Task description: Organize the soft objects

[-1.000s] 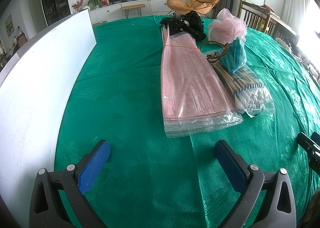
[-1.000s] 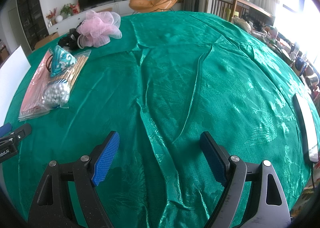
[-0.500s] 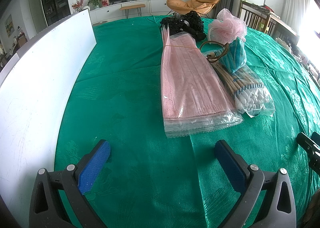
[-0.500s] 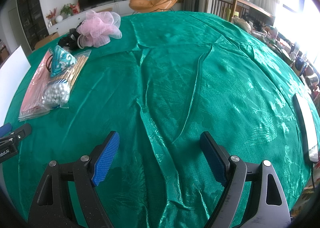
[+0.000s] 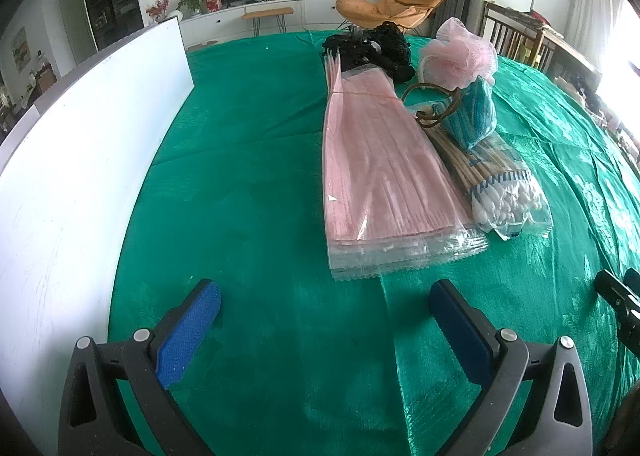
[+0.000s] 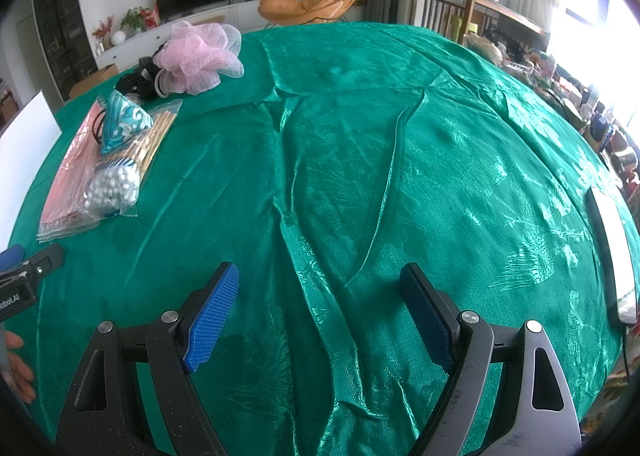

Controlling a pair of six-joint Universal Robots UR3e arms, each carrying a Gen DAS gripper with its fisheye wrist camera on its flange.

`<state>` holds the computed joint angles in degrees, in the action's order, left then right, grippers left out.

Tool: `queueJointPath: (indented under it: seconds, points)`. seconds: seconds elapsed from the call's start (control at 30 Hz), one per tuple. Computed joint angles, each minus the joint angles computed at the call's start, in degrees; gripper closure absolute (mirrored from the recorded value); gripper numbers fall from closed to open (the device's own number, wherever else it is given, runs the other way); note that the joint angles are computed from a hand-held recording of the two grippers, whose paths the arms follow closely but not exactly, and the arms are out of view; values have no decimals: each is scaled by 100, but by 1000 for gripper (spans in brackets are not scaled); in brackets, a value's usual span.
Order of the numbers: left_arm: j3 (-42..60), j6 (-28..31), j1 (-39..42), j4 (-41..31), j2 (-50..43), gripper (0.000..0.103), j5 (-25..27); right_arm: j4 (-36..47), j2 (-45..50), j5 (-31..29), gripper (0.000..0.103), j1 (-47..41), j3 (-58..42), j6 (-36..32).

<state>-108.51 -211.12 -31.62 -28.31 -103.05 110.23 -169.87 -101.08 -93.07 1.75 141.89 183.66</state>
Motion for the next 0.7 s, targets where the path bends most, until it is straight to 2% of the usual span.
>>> queueJointPath:
  seconds: [0.07,0.13,0.27,0.4,0.5,0.6,0.67,0.7]
  points:
    - [53,46,51,-318,118,0,-137,1,-2,0,18,2,0,2]
    - [366,-308,135,-1157,255,0,-196,3,-3,0,18,2,0,2]
    - [648,-362,360,-1013,323,0,-153,4,-1,-4,18,5,-3,3]
    - [2060,229,861,-1528,-567,0,-992,5,-2,4,18,-3,-3,-1]
    - [3243,414,978,-2080,-1458,0,-1022,6,-3,6,18,-4,-3,-2]
    - [3923,394,1109,-2213,-2045,1,-1074,5,0,7,18,-7,-4,-4]
    - [4091,314,1135,-2301,-2245,8,-996,5,0,7,18,-7,-4,-4]
    - [4033,348,1066,-2170,-2240,16,-805,6,-5,7,18,-5,0,-3]
